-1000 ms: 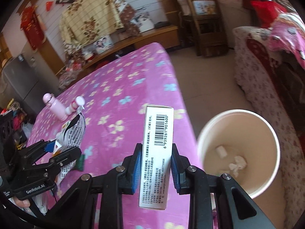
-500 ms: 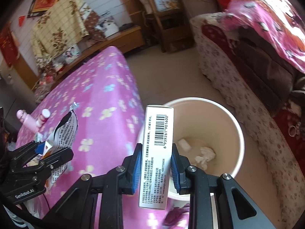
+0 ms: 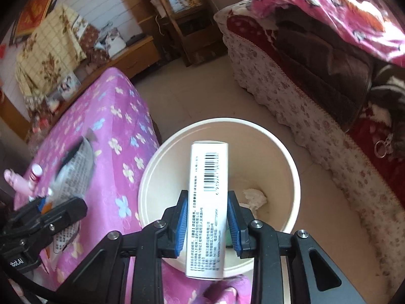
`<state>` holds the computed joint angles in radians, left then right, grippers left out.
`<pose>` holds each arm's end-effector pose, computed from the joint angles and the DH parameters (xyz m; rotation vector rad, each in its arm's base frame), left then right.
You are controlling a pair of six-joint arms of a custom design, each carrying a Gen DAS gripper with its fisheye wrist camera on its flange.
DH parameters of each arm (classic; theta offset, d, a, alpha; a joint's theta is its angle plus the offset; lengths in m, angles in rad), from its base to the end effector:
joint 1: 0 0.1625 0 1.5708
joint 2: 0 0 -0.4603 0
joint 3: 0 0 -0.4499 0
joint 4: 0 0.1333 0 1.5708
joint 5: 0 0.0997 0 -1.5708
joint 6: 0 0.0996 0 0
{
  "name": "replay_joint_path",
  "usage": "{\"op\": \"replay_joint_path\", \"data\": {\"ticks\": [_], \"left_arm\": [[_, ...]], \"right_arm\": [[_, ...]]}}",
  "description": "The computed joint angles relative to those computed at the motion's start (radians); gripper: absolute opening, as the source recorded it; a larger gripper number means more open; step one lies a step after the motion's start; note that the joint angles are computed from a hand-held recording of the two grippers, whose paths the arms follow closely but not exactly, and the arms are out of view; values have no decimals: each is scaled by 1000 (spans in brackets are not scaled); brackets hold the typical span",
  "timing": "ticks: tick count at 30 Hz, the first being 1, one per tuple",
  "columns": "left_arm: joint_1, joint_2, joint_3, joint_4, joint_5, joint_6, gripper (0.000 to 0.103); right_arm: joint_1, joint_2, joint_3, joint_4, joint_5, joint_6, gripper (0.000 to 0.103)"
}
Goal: Collect trash
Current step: 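Carry the snack bag and white carton over the bucket and open both grippers, then move both tools back over the trash on the table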
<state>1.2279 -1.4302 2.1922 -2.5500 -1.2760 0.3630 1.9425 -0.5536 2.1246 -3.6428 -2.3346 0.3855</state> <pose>-0.0180 -0.5329 0.2361 0.9352 2.6711 -0.3043 0.2465 -0.4550 -0.0606 -0.2684 -2.4453 0.9451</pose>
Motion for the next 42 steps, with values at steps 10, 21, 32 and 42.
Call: {"op": "replay_joint_path", "data": {"ticks": [10,21,32,42], "left_arm": [[26,-4,-8,-5,27,-3,74],[30,-63,10,-33,85,7,74],[57,-155,16,-21,86,14,74],[93,-243,32,-19,111,30,74]], "right_arm": [[13,12,-12,2,13,-1,65],[97,37,-75,114,-88,-9,65],[169,59,-127,200,-136,54,65],[231,81,-192,285,-160,70,65]]}}
